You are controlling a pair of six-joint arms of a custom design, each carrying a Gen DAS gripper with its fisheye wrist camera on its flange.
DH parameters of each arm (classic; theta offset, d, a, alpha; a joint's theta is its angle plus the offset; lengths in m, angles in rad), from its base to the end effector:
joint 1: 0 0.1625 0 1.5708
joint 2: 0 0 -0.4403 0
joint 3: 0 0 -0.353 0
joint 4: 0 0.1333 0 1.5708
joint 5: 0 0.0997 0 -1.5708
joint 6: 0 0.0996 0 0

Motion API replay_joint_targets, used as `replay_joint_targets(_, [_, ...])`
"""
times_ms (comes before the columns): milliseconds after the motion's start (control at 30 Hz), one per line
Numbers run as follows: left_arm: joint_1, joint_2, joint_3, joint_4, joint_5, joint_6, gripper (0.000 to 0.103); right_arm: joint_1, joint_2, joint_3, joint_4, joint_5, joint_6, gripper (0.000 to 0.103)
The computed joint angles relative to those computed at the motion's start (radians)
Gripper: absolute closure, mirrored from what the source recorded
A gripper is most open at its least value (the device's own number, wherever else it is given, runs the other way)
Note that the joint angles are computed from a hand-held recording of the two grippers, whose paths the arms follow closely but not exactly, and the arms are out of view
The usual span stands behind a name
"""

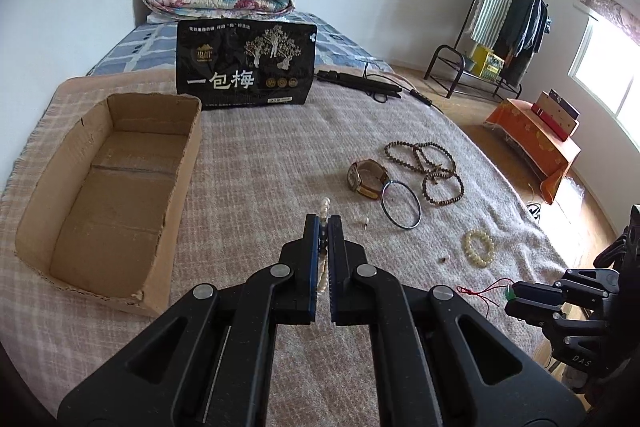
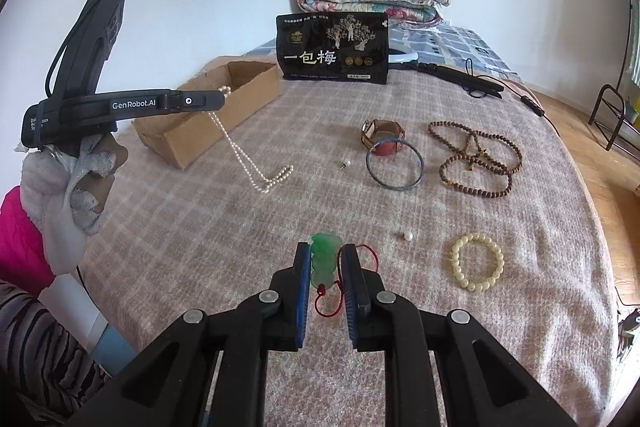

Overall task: Organize jewelry
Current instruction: 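Carry the pearl necklace with the left tool and the pendant with the right tool over the cardboard box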

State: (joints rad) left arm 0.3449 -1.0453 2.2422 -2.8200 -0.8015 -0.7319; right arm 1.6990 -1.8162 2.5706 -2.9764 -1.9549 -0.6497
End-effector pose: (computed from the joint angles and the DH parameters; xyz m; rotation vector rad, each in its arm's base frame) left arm -0.3579 -0.3439 0.1485 0.6103 2.5331 -0.9133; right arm 0.1317 -0.2709 0.3348 0.8041 -2.3991 0.6970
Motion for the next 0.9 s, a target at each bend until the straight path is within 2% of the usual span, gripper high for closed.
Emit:
replay_joint_targets(233, [-0.021,-0.078,-0.016,0.044,0.054,0.002,0.102,0.066,0.025,-0.043,0.02,-0.014,0.015,0.089])
replay_joint_targets(500, [-0.049,-0.173,-0.044,0.126,0.173,0.025,0.102,0.135,0.097,-0.103,0.009,-0.026,0.029,0.089])
replay_joint_targets(900, [-0.008,-0.276,-0.066,0.201,0.283,0.053,0.102,0.23,0.276,-0.223,0.009,-0.006,0.067,0.089])
